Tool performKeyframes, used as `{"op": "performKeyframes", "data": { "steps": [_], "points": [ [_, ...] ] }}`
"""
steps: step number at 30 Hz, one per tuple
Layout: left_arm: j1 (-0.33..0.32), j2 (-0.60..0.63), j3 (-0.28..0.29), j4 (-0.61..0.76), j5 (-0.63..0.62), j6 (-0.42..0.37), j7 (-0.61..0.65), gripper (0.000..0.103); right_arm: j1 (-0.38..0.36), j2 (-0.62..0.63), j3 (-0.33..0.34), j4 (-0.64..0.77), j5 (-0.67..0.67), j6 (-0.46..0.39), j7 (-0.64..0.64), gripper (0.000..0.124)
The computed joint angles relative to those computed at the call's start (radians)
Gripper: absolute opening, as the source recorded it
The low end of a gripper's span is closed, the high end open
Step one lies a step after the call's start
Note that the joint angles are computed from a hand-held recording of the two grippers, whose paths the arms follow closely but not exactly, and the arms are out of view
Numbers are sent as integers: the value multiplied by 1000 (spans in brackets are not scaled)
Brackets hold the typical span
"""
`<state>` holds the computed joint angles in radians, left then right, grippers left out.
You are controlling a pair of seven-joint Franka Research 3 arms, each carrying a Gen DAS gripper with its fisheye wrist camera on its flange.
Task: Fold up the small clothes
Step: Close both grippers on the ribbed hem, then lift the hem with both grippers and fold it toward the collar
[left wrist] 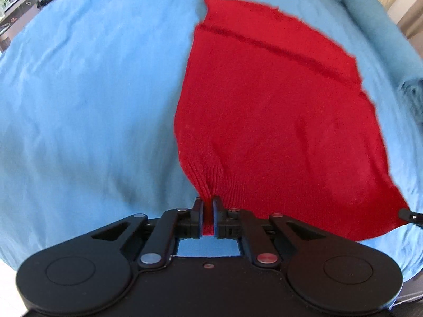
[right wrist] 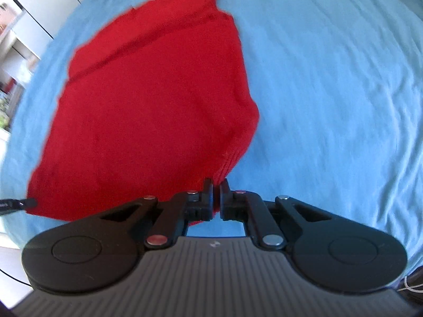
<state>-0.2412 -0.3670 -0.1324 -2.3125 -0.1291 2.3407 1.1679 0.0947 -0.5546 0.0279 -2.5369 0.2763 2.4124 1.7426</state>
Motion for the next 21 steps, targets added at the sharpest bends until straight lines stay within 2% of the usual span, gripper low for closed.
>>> {"op": "performKeyframes", "data": {
  "steps": [5, 10, 15, 18, 21],
  "points": [
    [16, 12, 10, 73, -3, 80, -17, 7, 12, 35, -46, 116, 78, -5, -13, 20],
    [46, 120, 13, 205, 17, 220, -40, 7, 8, 152, -66, 289, 151, 62, 3, 20],
    [87, 365, -3, 454, 50, 328, -66, 7, 0, 390, -87, 554, 216, 83, 34, 20],
    [104, 553, -13, 631, 116, 390, -143, 6, -5, 566, -82, 734, 265, 119, 18, 19],
    [106, 748, -1, 837, 191, 386, -234, 5, -21, 766, -69, 937, 254, 136, 46, 19]
  ]
}}
